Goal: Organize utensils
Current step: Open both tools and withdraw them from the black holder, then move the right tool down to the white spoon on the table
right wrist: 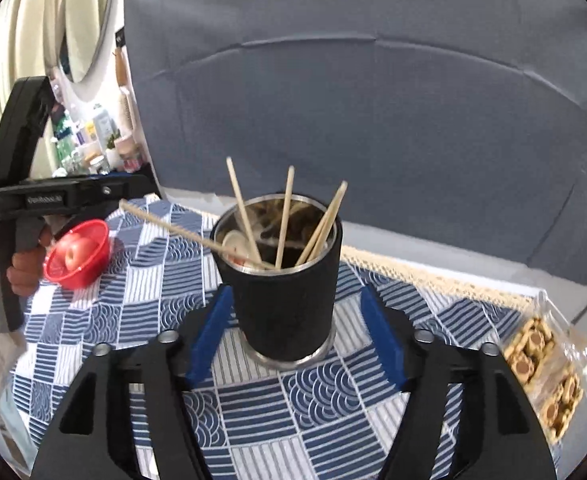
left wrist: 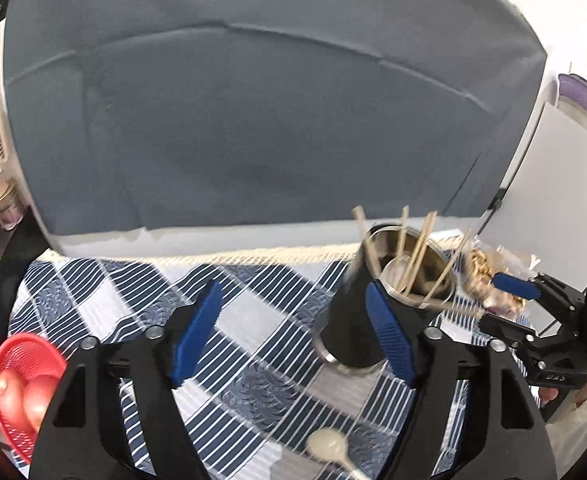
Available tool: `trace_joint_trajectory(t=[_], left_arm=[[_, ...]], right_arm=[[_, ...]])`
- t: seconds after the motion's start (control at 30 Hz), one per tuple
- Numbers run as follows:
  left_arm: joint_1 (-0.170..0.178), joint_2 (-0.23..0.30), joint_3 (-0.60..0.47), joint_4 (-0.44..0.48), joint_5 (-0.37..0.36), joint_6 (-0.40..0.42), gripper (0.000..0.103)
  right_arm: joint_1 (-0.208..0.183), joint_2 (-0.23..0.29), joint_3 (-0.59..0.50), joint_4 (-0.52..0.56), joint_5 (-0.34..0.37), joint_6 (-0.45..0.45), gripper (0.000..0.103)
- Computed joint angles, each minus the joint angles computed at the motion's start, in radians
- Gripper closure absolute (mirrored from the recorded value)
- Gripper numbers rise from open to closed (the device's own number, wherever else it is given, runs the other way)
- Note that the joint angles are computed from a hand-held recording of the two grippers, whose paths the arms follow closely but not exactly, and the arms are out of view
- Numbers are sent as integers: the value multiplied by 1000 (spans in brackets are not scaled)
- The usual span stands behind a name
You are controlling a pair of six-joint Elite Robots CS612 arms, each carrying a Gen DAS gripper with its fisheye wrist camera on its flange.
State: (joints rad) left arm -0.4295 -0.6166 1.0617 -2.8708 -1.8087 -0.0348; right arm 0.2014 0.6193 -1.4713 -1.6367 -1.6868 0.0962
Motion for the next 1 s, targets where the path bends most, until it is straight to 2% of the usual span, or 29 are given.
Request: trace_joint_trajectory(t=[0.13, 0.23, 0.3, 0.47, 0.73, 1.0], left_arm=[[13, -9, 5, 32, 6, 32, 12], [22, -17, 21, 37, 22, 52, 7], [27, -21, 26, 55, 35, 65, 6], [36, -38, 41, 92, 80, 110, 6], [49, -58, 75, 88, 127, 87, 6], [55, -63, 126, 70, 147, -7, 6]], right_arm=[[14, 8, -1, 14, -32, 64, 27], [22, 16, 5, 7, -36, 96, 23], [31, 19, 15, 14, -46, 99, 21], [40, 16, 37, 65, 15, 70, 19], [52, 15, 86, 107, 86, 26, 19], [59, 3, 145, 151, 152, -38, 19]])
